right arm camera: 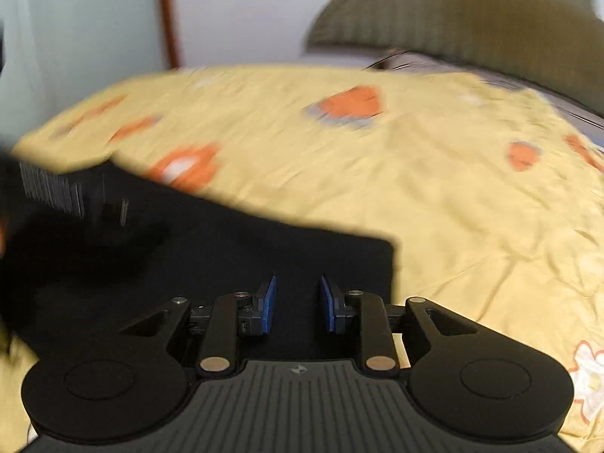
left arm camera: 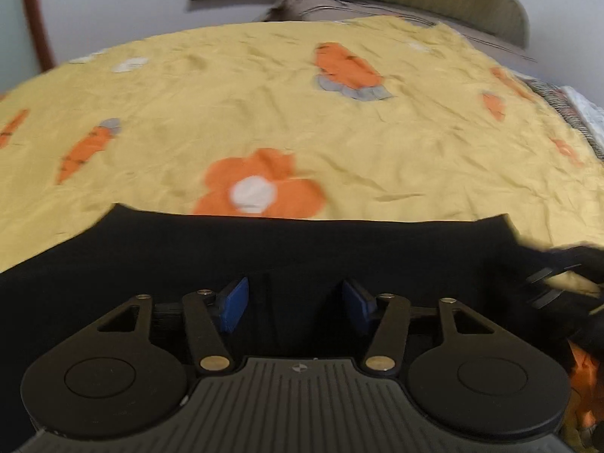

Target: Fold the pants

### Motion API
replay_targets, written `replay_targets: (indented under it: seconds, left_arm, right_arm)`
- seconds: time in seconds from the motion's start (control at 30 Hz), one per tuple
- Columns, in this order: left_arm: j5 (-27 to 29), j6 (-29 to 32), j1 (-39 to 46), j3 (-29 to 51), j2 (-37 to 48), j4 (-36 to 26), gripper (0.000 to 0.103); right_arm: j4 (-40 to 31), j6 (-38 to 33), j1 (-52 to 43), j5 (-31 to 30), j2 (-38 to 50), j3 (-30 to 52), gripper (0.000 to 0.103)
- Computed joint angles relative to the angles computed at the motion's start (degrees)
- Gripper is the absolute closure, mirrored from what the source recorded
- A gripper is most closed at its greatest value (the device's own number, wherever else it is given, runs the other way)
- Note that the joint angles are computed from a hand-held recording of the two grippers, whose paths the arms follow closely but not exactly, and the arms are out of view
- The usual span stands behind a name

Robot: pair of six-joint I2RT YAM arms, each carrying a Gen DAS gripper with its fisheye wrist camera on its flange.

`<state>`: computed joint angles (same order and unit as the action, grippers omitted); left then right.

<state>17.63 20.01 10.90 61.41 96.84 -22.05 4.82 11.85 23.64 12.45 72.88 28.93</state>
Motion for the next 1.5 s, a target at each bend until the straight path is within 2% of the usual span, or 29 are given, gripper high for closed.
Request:
replay_targets:
  seconds: [0.07, 0.17, 0.23, 0.3, 0.33, 0.37, 0.4, 0.43, 0.47, 0.5, 0.57, 0.63, 0.7, 0.8, 0.87, 0.93, 1.0, 1.07, 1.1, 1.17, 1.23, 1.33, 1.4, 1.5]
  left_arm:
    - [5.0, 1.4, 2.6, -0.8, -2.5, -1.4, 0.043]
    - [6.1, 5.2, 2.9, -2.5, -5.3, -2.8, 0.032]
    - [4.2, 5.9, 0.6, -3.8, -5.0, -0.7, 0.028]
    - [-0.1, 7.5, -1.5, -4.9, -3.9, 1.1, 0.028]
    - [-1.8, 8.1, -2.2, -5.3, -3.4, 1.6, 0.026]
    - [-1.6, 7.9, -1.9, -5.7, -3.6, 1.9, 0.027]
    - [-0.8, 7.4, -0.9, -5.8, -4.4, 1.3, 0.028]
    - [0.3, 7.4, 0.4, -5.5, -5.4, -0.2, 0.028]
    - [2.0, 7.8, 2.0, -5.2, -6.6, -1.4, 0.027]
    - [3.5, 8.4, 3.9, -5.2, -8.1, -2.3, 0.026]
    - [5.8, 10.7, 8.3, -5.5, -11.3, -4.0, 0.022]
    - [8.1, 14.2, 14.0, -5.9, -14.0, -5.9, 0.016]
    - [10.0, 18.1, 20.5, -5.5, -15.6, -7.8, 0.016]
    - [10.5, 22.8, 30.9, -4.3, -15.9, -8.4, 0.016]
    - [9.1, 24.1, 37.0, -3.5, -15.3, -5.7, 0.016]
    - [6.7, 24.4, 41.7, -2.4, -14.3, -1.2, 0.016]
    - [4.7, 23.9, 45.2, -1.7, -13.6, 5.8, 0.016]
    - [2.8, 21.6, 47.4, -1.7, -12.3, 14.1, 0.011]
    - [2.3, 20.6, 48.1, -0.9, -11.1, 16.0, 0.008]
    - [4.0, 20.9, 49.1, 3.3, -7.7, 12.5, 0.008]
    - [6.8, 22.9, 50.0, 9.2, -3.1, 3.9, 0.010]
    - [10.1, 22.6, 51.6, 17.7, 4.1, -7.3, 0.010]
    - [12.4, 20.9, 52.9, 25.0, 9.4, -16.5, 0.010]
    - [17.3, 18.5, 55.3, 37.3, 18.5, -31.5, 0.009]
  right_arm:
    - [-0.9, 2.7, 0.0, 4.2, -9.9, -4.8, 0.078]
    - [-7.2, 2.9, -8.1, -3.5, -18.9, -7.3, 0.076]
    - [-14.5, 3.6, -9.6, -8.6, -22.8, -7.3, 0.076]
    - [-17.9, 1.6, -8.8, -11.4, -24.9, -9.0, 0.075]
    - [-18.9, 0.8, -6.3, -8.4, -24.7, -9.5, 0.069]
    - [-19.9, 1.4, -1.5, -2.4, -26.6, -10.6, 0.064]
    - [-21.9, 2.9, 1.5, 2.8, -28.2, -10.6, 0.052]
    - [-25.2, 5.3, 4.0, 7.5, -29.8, -9.8, 0.051]
    - [-27.6, 5.9, 4.6, 9.7, -32.7, -9.6, 0.051]
    - [-26.8, 6.4, 5.5, 10.3, -33.3, -9.3, 0.050]
    - [-23.6, 4.0, 4.0, 4.2, -31.8, -8.1, 0.050]
    - [-19.5, 2.9, 5.0, 2.9, -24.1, -6.9, 0.047]
    - [-18.3, 3.7, 8.5, 8.9, -14.7, -4.5, 0.047]
    - [-14.8, 6.8, 14.8, 16.2, -13.2, -3.2, 0.047]
    - [-9.0, 4.7, 16.8, 14.8, -10.8, -2.7, 0.047]
    - [-4.0, 2.2, 18.6, 12.6, -4.9, 0.2, 0.047]
    - [-1.0, 1.9, 18.9, 8.0, 2.0, 3.7, 0.047]
    - [1.6, 1.6, 19.2, 4.4, 8.7, 6.5, 0.047]
    - [1.6, 1.7, 19.9, 4.2, 11.7, 8.1, 0.047]
    - [-2.2, 2.6, 23.4, 8.8, 17.0, 12.0, 0.047]
    - [-3.0, 2.6, 26.2, 14.2, 18.5, 14.0, 0.047]
    - [-1.7, 1.1, 30.2, 16.0, 17.8, 16.2, 0.047]
    - [1.2, -3.1, 33.4, 16.1, 21.1, 19.4, 0.047]
    - [6.3, -13.5, 39.3, 16.4, 28.6, 25.8, 0.047]
